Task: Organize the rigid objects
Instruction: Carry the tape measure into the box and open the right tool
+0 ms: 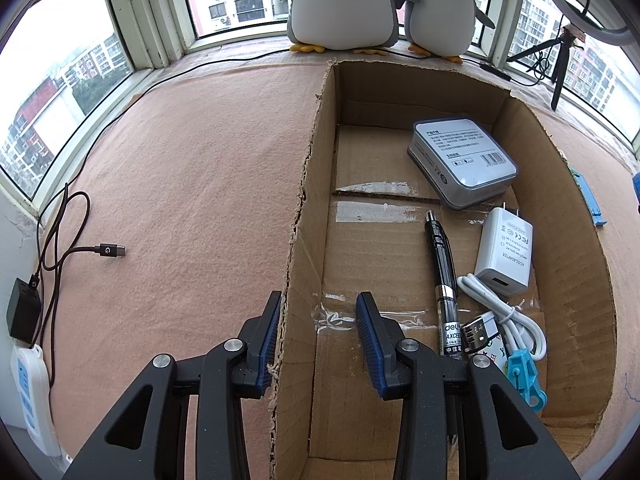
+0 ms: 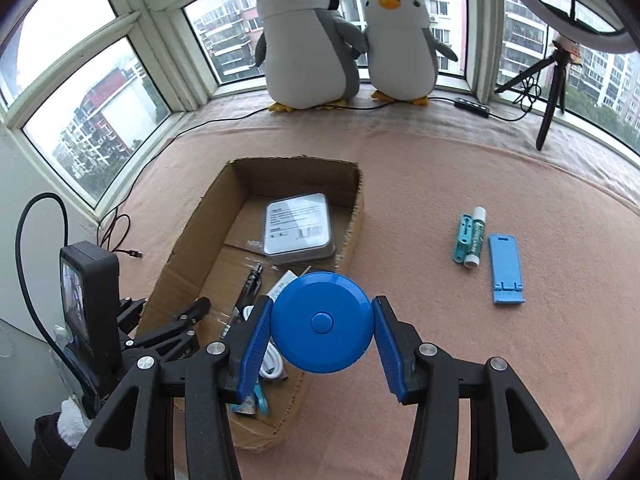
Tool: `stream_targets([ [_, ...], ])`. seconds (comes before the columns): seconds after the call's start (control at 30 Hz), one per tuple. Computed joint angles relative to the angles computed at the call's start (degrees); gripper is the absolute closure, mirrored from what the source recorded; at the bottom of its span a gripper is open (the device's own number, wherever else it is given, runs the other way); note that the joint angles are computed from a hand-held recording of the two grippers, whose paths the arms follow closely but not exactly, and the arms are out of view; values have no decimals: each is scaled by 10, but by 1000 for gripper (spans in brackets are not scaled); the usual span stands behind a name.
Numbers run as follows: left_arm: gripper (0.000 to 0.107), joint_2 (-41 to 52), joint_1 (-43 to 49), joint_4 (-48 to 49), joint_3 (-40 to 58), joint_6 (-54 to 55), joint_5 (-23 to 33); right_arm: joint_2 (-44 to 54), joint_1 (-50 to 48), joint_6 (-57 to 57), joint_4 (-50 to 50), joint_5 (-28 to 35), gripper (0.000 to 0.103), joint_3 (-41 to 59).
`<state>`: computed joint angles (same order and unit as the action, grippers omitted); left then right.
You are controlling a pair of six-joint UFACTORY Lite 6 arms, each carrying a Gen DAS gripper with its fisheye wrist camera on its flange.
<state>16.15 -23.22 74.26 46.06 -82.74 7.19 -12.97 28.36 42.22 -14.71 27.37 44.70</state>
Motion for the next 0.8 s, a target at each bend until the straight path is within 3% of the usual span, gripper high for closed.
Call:
stream_targets([
  [0.8, 68, 1, 4, 14, -1, -15, -5, 224, 35, -7, -17, -69, 57, 133],
])
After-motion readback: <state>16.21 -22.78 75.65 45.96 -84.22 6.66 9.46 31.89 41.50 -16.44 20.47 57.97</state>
